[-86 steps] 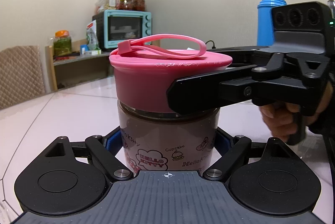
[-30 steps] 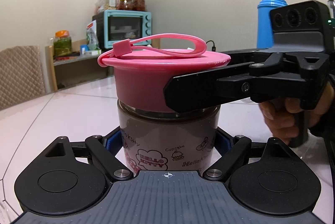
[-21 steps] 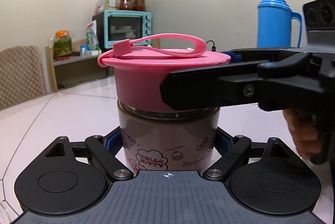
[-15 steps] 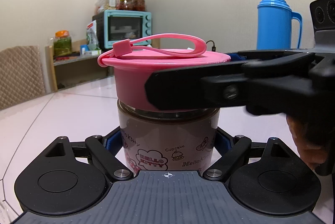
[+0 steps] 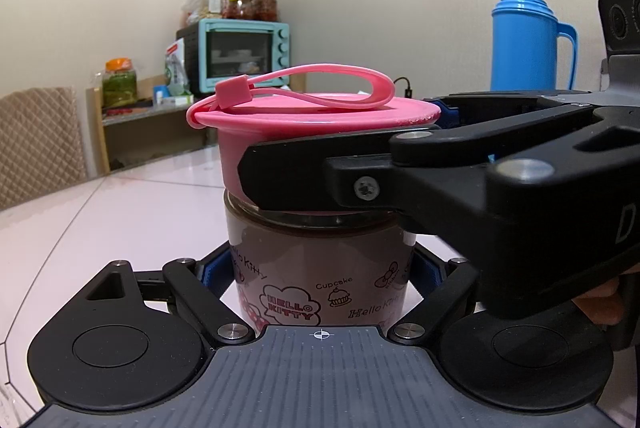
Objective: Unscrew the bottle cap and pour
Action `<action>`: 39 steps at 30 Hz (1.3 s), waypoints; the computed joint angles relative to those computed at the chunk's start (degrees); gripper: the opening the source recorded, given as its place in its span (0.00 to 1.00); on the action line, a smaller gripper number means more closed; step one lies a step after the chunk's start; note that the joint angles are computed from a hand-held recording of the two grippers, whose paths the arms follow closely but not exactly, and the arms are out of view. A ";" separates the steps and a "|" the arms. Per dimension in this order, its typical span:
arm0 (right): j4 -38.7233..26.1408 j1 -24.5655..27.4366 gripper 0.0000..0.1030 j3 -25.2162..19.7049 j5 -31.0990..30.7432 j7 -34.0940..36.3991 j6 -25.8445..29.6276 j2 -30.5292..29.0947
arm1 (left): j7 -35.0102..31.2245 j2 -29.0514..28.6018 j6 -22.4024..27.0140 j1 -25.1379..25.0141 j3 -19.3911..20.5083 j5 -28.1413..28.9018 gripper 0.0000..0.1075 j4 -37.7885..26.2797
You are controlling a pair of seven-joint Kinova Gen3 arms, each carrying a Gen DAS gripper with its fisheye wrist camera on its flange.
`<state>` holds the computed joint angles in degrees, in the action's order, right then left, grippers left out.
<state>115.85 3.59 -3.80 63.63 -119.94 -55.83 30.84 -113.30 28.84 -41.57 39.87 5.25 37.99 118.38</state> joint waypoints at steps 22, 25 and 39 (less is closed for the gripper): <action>-20.28 0.33 0.82 11.45 22.23 -19.39 -22.66 9.71 | -0.43 0.16 -0.33 0.38 -0.06 0.76 0.84 -0.19; -19.24 0.17 0.82 11.32 21.34 -18.57 -22.01 8.94 | -0.31 -0.06 -0.05 0.27 0.11 0.83 0.84 -0.12; -14.36 0.19 0.82 8.87 16.74 -15.48 -17.76 6.12 | -5.37 0.05 -1.60 2.04 -0.26 7.27 0.84 -0.59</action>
